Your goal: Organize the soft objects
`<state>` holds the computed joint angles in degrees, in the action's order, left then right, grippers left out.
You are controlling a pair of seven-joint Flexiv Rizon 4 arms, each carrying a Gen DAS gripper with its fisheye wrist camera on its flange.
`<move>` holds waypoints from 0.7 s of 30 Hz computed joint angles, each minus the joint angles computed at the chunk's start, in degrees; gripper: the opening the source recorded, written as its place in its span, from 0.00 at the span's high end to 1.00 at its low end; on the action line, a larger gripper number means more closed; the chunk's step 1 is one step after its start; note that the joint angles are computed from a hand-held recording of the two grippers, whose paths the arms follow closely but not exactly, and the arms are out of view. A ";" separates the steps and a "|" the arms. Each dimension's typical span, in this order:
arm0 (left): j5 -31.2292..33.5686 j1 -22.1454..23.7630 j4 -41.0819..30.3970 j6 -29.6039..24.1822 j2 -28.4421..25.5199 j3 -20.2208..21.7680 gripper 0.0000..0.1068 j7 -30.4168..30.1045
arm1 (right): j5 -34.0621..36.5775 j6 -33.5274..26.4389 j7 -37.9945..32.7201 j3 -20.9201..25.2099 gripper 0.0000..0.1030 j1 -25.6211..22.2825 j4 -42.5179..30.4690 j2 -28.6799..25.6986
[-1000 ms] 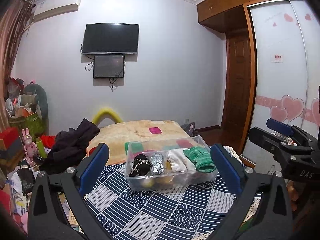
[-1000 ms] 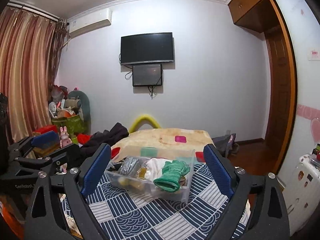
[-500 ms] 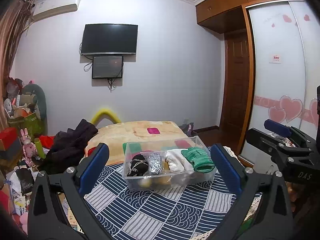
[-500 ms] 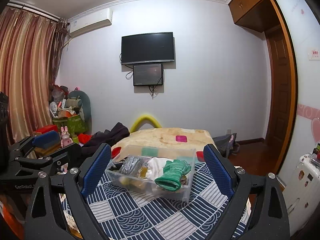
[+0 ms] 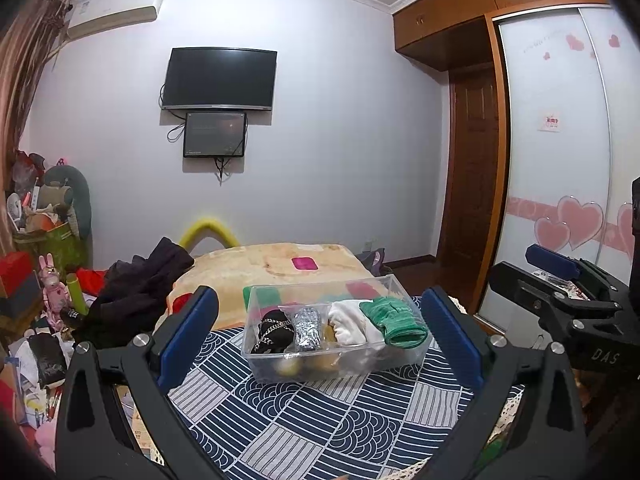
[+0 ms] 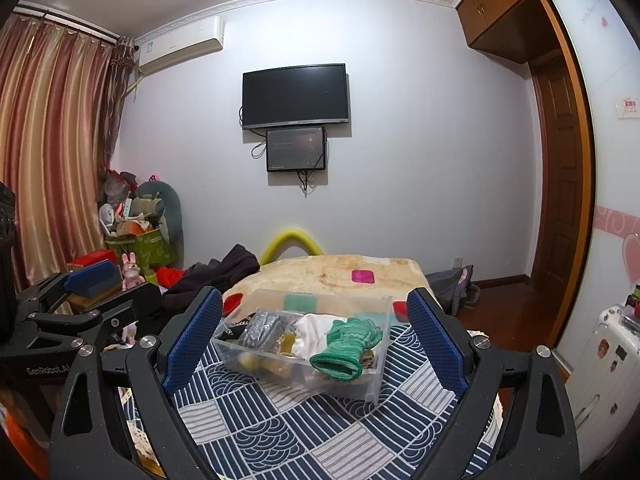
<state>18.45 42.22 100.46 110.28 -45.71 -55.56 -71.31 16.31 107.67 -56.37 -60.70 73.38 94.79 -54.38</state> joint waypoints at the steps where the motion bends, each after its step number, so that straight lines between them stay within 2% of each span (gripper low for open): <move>1: -0.05 -0.04 -0.03 -0.05 -0.01 0.03 0.04 -0.03 | 0.08 -0.07 0.03 -0.16 0.10 0.12 0.02 -0.07; 21: -0.88 0.23 -0.03 -0.68 -0.74 -0.64 0.04 1.03 | -0.45 -0.25 0.40 -0.14 0.10 0.49 0.43 0.32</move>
<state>17.57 42.45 100.43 109.61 -46.45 -56.21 -70.28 15.86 107.42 -55.97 -60.83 73.87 95.22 -54.06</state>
